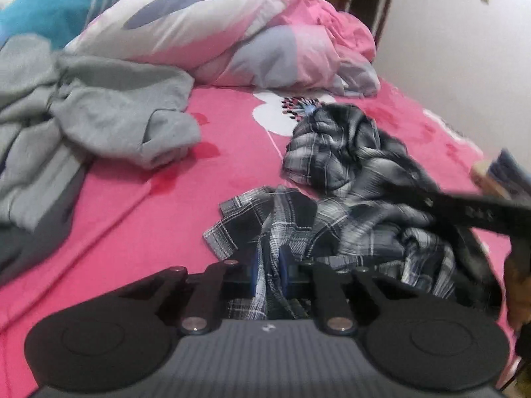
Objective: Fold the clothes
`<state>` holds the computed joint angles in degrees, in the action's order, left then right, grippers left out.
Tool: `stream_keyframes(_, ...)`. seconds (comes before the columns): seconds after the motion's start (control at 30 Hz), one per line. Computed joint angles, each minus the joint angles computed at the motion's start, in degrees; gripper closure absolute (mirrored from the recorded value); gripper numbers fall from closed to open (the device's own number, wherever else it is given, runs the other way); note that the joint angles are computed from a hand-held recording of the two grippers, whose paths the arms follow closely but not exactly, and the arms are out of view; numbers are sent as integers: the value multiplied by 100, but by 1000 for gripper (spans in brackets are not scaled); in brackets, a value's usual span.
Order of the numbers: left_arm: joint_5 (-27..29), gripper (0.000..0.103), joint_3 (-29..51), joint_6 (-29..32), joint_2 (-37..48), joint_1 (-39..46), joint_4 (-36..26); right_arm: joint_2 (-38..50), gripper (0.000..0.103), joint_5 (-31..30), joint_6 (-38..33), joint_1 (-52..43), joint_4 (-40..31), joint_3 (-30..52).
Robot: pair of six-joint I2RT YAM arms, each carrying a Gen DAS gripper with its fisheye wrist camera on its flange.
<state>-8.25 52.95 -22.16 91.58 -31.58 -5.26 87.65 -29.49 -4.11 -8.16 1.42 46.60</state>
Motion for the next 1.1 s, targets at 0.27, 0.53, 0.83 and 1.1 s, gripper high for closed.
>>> stream_keyframes(0.27, 785, 91, -1220, -193, -1322, 206, -15, -1087, 101, -316, 82, -1797, 211, -1397)
stream_keyframes(0.53, 1454, 90, -2160, -119, -2159, 216, 36, -1797, 88, -561, 311, -2986, -73, -1397)
stream_keyframes(0.83, 1187, 46, -2680, -352, -3087, 176, 27, 139, 16, 804, -677, -250, 23, 779)
stream_keyframes(1.1, 649, 36, -2764, -177, -3875, 269, -640, 1763, 16, 1802, -2805, 1036, -254, 2257)
